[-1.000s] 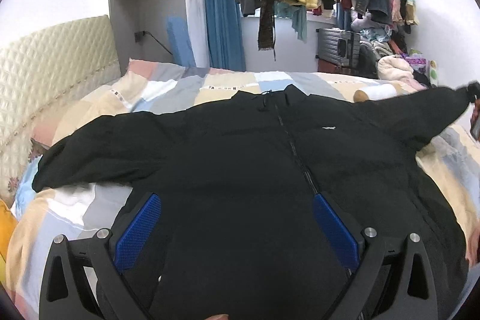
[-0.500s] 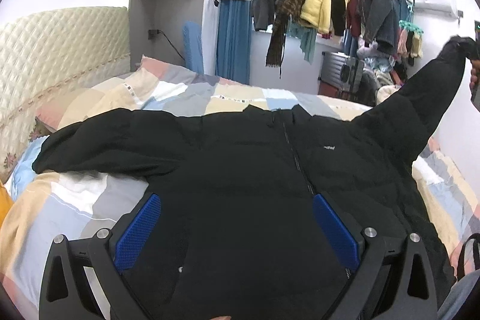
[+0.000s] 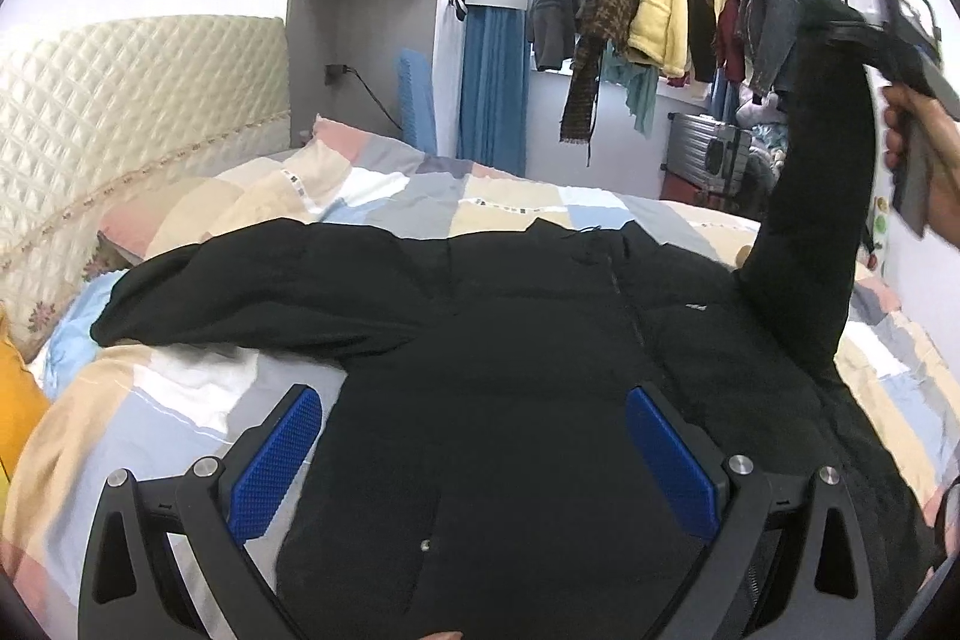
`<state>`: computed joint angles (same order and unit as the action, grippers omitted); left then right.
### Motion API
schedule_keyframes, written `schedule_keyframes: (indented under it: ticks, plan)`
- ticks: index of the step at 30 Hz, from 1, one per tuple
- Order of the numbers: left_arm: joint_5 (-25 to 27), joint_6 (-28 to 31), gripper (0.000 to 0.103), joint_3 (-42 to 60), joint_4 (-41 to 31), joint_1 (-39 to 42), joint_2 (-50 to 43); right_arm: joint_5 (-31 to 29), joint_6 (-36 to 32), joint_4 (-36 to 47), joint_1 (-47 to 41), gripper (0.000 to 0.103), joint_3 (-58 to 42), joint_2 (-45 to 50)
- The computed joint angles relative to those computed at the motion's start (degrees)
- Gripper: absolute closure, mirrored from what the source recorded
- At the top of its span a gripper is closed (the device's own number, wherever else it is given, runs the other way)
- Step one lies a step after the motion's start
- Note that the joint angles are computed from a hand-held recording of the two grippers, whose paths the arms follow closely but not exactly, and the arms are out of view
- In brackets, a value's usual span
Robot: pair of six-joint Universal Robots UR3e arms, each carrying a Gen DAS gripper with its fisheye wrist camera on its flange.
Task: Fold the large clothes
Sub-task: 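Lift the held sleeve up off the quilt with the right gripper, then lay the sleeve across the jacket body and open the right gripper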
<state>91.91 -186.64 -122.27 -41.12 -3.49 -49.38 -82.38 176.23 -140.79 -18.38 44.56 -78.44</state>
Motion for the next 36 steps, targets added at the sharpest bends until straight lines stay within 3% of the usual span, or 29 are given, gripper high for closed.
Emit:
schedule_keyframes:
  ticks: [4, 6, 10, 18, 21, 29, 34, 36]
  plan:
    - [-4.65, 1.16, 0.001, -1.03, -4.27, 6.23, 3.87, -3.15, -2.68, -5.66, 11.10, 0.099, 6.95, 1.43]
    - [-7.48, 1.79, 0.001, -1.10, -7.30, 9.43, 5.87, -0.68, -2.52, -5.89, 14.65, 0.098, 10.09, 2.41]
    - [-8.03, 2.62, 0.001, -1.20, -9.06, 11.15, 7.49, -0.68, -2.87, -8.47, 21.59, 0.098, 16.08, 4.95]
    - [-15.74, 5.36, 0.001, -2.62, -13.79, 19.57, 11.84, 2.79, -6.33, -11.22, 26.83, 0.097, 28.58, 9.28]
    - [-18.29, 6.37, 0.001, -3.16, -14.87, 22.00, 12.47, 3.90, -7.76, -8.70, 27.14, 0.096, 30.30, 12.04]
    - [-13.98, 3.97, 0.001, -4.17, -9.38, 16.38, 7.91, 4.37, -9.03, -3.63, 26.59, 0.095, 27.71, 15.54]
    - [-15.35, 4.49, 0.001, -4.39, -10.12, 17.60, 9.29, 3.62, -9.28, -1.26, 28.13, 0.081, 28.44, 12.74]
    - [-15.67, 4.60, 0.001, -4.50, -10.68, 18.20, 10.41, 3.53, -9.55, -0.86, 28.47, 0.061, 29.98, 10.48]
